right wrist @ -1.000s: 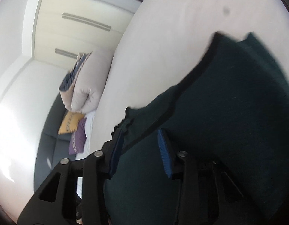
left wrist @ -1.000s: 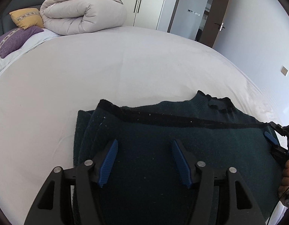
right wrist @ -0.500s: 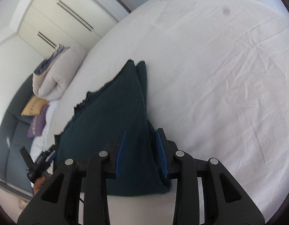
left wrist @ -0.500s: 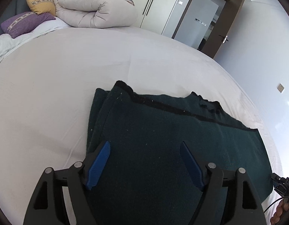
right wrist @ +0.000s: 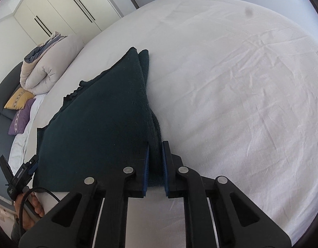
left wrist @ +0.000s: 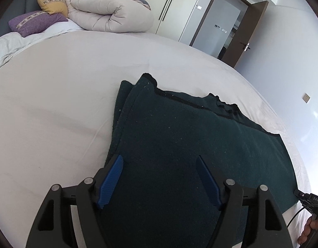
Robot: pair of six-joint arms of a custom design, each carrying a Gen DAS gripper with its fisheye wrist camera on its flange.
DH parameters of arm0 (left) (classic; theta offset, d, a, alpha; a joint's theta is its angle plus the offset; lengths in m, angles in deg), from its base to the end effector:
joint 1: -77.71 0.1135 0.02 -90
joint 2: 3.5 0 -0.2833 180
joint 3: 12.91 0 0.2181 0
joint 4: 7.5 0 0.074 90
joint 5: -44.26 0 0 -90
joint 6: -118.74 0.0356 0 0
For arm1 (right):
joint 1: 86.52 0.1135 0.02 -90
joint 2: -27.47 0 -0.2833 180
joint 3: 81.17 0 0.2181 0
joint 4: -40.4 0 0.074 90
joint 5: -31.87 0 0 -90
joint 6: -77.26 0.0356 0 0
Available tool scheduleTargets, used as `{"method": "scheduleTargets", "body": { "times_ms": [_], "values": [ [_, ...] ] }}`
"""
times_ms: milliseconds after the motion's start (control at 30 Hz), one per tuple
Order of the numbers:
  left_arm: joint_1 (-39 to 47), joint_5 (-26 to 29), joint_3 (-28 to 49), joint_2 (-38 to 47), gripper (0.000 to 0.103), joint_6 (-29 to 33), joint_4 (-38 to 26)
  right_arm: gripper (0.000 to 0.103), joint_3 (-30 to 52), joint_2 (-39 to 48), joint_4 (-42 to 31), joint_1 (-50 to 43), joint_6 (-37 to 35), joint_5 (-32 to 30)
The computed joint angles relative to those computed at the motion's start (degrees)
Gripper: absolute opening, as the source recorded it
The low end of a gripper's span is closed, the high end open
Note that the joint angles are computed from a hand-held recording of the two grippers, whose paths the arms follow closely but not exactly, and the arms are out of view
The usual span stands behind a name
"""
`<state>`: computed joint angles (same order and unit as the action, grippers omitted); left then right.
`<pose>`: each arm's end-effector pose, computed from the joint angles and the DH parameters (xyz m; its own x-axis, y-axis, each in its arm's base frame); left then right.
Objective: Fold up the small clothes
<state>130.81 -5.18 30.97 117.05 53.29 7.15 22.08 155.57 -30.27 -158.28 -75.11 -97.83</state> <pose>0.1756 0.1954 0.0560 -0.6586 -0.3515 -0.6653 -0.1657 0.9302 -0.3274 0.1415 -0.3566 0.1439 -0.8089 0.2768 -0.5187 0.0718 0.9222 0.3801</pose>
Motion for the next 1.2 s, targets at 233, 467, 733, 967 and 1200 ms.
{"method": "scheduleTargets", "body": {
  "times_ms": [233, 467, 733, 967, 1200],
  "values": [
    [0.4, 1.1, 1.1, 1.0, 0.075, 0.9, -1.5, 0.009, 10.9, 6.4, -10.1, -2.7, -3.7, 1.2],
    [1.5, 2.8, 2.1, 1.7, 0.076, 1.6, -3.2, 0.012, 11.3, 5.9, -12.3, -4.2, -6.6, 0.3],
    [2.3, 4.0, 2.6, 2.4, 0.077, 2.6, -4.0, 0.012, 16.2, 6.3, -19.4, -4.6, -9.8, -2.7],
    [2.6, 4.5, 2.9, 2.4, 0.078, 2.8, -4.8, 0.005, 8.1, 1.9, -9.7, -3.4, -8.6, -0.5],
    [2.2, 4.1, 3.0, 2.1, 0.078, 2.5, -5.0, 0.004, 13.3, 5.4, -14.4, -5.3, -8.7, 0.9]
  ]
}}
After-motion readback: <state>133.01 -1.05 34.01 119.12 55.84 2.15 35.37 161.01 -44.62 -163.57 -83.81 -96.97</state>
